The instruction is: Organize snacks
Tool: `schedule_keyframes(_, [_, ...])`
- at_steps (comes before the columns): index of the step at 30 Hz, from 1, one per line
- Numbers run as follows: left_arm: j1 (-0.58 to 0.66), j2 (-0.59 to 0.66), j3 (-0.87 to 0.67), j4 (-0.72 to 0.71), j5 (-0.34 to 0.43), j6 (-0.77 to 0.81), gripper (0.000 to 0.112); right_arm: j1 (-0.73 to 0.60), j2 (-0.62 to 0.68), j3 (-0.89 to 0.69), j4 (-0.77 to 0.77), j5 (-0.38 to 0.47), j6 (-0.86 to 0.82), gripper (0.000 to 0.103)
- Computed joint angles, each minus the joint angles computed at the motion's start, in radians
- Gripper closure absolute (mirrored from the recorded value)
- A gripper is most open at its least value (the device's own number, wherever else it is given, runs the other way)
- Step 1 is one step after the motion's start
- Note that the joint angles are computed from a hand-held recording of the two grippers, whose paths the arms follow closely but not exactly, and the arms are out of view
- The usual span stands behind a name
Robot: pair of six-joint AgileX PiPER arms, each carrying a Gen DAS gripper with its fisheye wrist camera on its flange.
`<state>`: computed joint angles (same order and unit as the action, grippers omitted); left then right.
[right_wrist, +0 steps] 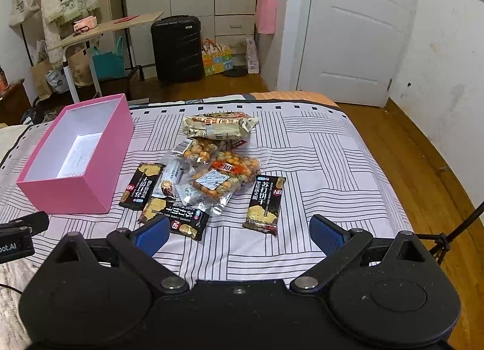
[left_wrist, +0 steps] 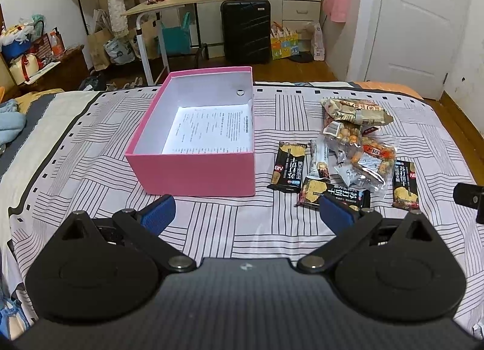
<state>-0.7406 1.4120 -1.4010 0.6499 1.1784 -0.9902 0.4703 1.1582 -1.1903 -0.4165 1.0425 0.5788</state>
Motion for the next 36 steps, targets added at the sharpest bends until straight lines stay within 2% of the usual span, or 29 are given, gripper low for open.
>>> schedule_keyframes(33, [0.002,0.001,-0.004,-0.038,0.009,0.046,0.009,0.042,-0.018,0.026,-0.032,-0.011,0.002,0.003])
schedule_keyframes(36, [0.004,0.000,-0.003,-0.039,0.007,0.047,0.009,0.017,-0.030,0.039,0.006,-0.041,-0.034,0.003])
